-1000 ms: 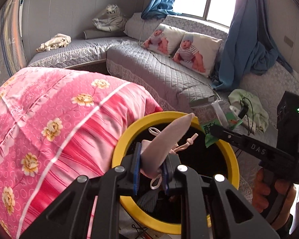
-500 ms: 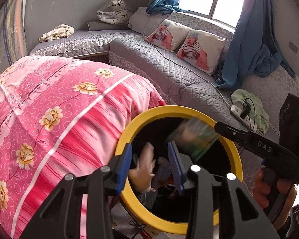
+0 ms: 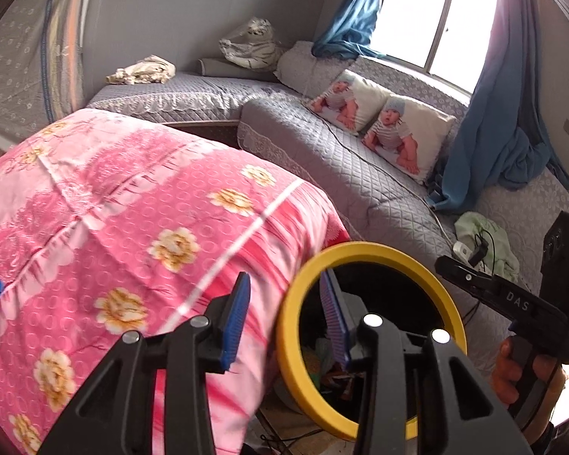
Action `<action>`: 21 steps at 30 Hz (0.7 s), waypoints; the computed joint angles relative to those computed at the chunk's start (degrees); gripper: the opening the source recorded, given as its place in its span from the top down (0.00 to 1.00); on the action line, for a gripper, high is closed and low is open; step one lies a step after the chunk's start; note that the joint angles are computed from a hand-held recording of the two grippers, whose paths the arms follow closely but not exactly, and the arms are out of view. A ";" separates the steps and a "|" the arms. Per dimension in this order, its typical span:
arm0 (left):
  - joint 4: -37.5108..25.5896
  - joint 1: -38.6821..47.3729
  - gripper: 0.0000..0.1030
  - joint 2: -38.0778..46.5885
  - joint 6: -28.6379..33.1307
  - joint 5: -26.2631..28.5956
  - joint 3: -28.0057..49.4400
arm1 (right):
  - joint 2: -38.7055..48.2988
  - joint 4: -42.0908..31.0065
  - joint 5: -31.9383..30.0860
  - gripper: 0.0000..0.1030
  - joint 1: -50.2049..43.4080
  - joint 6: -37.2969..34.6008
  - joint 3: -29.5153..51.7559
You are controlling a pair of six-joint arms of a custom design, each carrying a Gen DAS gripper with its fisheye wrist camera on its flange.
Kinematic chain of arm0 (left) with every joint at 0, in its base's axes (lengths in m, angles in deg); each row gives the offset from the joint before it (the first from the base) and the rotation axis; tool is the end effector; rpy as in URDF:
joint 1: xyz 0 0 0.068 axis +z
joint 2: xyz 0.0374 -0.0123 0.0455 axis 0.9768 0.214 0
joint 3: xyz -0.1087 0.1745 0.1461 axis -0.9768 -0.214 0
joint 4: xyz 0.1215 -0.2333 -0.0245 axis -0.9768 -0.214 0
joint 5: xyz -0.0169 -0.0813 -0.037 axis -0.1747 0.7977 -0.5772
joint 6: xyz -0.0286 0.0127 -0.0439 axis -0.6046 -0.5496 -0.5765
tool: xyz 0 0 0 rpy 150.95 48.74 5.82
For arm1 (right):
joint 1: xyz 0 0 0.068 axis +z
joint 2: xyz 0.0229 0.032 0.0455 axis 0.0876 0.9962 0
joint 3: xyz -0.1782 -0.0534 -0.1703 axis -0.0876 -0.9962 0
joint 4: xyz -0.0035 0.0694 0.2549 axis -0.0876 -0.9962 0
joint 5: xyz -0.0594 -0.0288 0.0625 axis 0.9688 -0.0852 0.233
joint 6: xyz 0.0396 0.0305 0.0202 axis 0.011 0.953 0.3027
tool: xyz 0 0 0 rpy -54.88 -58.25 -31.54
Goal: Collect trash
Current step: 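Move both tools back over the lavender bundle and blue glove on the bed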
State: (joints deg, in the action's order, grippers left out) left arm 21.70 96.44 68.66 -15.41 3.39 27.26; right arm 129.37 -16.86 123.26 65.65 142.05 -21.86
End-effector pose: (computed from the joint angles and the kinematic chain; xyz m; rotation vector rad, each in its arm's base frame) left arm 0.2795 0.0669 0.0668 0.8250 2.2095 -0.6721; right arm 0.1078 0.1348 0.0494 0.8304 2.0150 0.2376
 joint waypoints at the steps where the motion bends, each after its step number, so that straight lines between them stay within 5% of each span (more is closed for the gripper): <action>1: -0.33 0.92 0.65 -0.12 -0.15 0.39 0.73 | -0.61 0.04 -0.16 0.66 -0.52 -2.35 0.87; 12: -6.73 14.26 0.65 4.34 -2.17 4.59 17.59 | 4.04 4.57 -5.02 0.60 -5.96 -29.04 17.40; 15: -3.97 17.63 0.56 5.63 -5.77 4.51 21.38 | 7.47 5.15 -6.92 0.60 -6.71 -34.90 23.42; 21: -3.14 23.29 0.56 12.15 -11.28 4.01 33.79 | 16.32 7.41 -11.98 0.59 -7.79 -45.21 36.65</action>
State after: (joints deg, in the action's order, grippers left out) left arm 18.56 119.73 80.81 -26.69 7.40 61.06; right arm 145.69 -9.45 111.28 57.86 96.84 14.80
